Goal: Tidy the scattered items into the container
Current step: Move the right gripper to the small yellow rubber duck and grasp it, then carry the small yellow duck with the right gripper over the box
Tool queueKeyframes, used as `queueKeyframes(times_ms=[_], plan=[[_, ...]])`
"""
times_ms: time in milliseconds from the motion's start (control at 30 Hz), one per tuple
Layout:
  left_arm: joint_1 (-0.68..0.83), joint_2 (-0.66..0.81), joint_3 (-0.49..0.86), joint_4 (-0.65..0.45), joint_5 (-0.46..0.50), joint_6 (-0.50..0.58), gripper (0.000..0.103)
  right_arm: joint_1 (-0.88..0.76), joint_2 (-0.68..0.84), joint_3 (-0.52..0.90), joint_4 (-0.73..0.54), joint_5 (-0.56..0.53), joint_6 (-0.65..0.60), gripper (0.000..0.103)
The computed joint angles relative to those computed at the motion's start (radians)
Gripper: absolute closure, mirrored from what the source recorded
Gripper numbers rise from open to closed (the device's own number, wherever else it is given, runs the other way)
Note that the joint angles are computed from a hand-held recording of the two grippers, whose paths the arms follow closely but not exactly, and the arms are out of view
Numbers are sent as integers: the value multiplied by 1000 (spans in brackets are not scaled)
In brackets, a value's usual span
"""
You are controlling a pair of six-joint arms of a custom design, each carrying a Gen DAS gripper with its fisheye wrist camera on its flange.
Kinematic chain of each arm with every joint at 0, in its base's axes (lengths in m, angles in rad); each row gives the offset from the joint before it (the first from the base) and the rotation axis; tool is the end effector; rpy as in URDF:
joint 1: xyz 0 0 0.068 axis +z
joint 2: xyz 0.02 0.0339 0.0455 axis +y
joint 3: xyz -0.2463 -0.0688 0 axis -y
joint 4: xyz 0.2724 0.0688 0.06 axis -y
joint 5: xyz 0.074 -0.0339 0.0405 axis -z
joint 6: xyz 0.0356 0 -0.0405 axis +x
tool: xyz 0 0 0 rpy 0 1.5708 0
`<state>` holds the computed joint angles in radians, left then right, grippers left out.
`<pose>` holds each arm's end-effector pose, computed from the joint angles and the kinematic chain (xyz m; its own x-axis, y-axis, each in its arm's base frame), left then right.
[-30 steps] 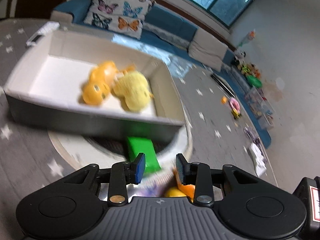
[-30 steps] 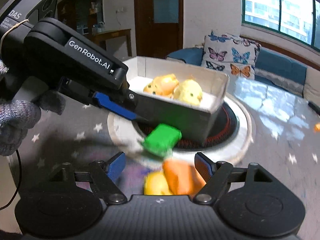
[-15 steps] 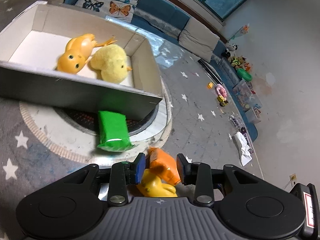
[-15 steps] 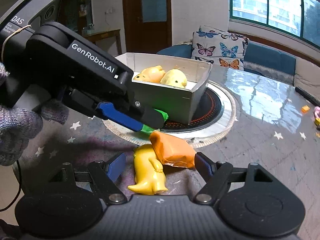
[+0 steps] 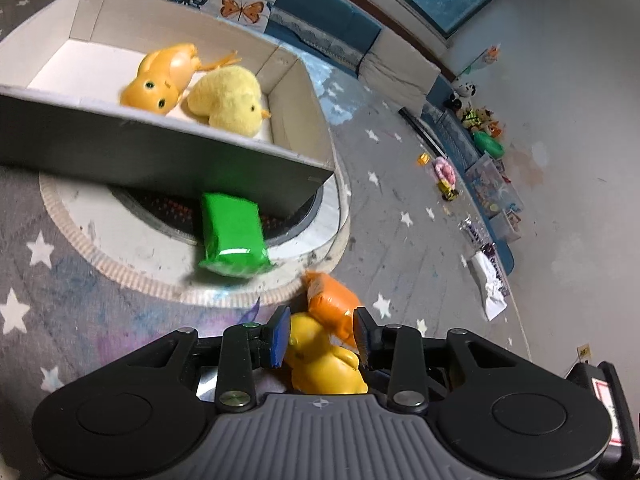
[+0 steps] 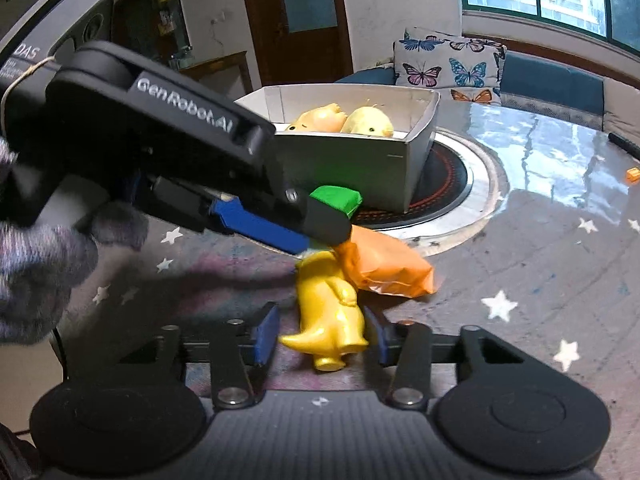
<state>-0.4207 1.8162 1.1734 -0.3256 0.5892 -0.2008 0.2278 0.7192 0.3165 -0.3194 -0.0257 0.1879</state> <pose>0.3502 -0.1784 0.1518 -0.8621 0.2040 -0.4639 0.4643 0.6848 -0.5617 0.1859 0.0440 0.1518 -0.6782 0.0345 -0.7340 -0.1200 0.9803 0.1569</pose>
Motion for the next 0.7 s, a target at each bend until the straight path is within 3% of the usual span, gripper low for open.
queueKeyframes(times_ms=[700], plan=[[44, 3, -22, -47, -9, 61, 69, 72, -21, -8, -30, 8, -44, 62]])
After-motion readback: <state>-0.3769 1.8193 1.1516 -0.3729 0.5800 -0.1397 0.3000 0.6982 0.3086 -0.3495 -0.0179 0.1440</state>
